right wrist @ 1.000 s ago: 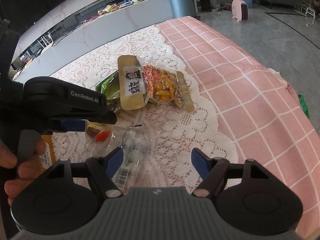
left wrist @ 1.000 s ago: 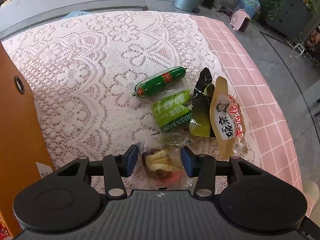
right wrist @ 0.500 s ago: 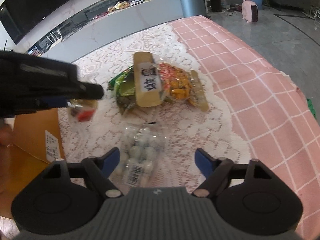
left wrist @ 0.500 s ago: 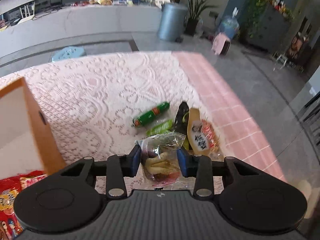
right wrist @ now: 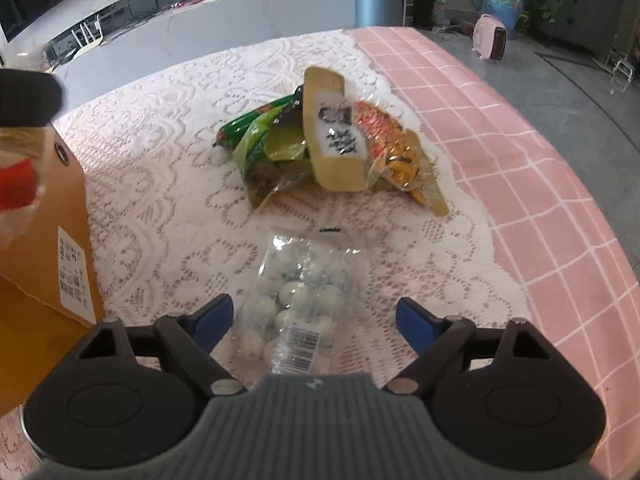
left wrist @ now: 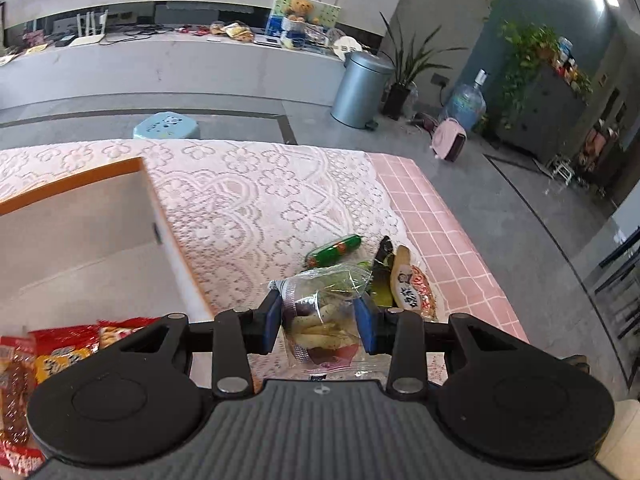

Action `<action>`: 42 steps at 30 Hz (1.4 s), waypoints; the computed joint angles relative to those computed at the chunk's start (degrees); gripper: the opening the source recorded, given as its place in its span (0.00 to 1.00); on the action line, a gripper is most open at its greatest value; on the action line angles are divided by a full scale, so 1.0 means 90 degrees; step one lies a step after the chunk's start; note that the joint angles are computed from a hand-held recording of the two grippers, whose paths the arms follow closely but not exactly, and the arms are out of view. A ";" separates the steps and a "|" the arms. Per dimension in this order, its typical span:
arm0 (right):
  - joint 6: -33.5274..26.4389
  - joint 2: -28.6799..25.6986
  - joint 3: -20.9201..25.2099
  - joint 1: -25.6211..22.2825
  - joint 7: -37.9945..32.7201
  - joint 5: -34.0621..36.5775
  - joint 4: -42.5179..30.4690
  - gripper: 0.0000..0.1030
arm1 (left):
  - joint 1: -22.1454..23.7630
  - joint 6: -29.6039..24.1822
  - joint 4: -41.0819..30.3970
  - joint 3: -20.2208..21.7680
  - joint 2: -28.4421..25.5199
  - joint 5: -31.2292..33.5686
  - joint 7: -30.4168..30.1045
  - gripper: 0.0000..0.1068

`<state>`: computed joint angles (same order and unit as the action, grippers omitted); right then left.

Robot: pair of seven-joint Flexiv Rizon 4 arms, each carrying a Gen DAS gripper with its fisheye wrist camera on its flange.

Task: Organize snacks
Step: 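Grasp the clear fruit-snack packet with the left tool while the right tool grasps the quail-egg packet, then carry both packets over the box and release them inside with both tools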

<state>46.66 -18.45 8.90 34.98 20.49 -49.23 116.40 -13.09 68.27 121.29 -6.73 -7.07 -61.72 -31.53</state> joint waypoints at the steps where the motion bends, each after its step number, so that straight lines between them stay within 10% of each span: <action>1: -0.0024 -0.0017 0.0002 0.0006 -0.0024 0.0000 -0.0017 0.83 | 0.0014 -0.0008 0.0024 0.0014 0.0029 -0.0060 0.0011 0.41; 14: -0.0191 -0.0065 -0.0031 0.0134 -0.0135 -0.0257 -0.0101 0.57 | 0.0024 -0.0425 0.0296 0.0283 0.0509 -0.0990 0.0581 0.41; 27: 0.0131 0.0421 0.0136 0.0085 0.0616 -0.0943 0.0295 0.55 | 0.0242 -0.0688 0.0426 0.0611 0.0805 -0.1239 0.0774 0.41; 42: -0.0957 0.0702 0.0429 0.0597 0.0791 -0.2363 -0.0565 0.54 | 0.0699 -0.0866 0.0472 0.0882 0.0991 -0.1385 0.1223 0.41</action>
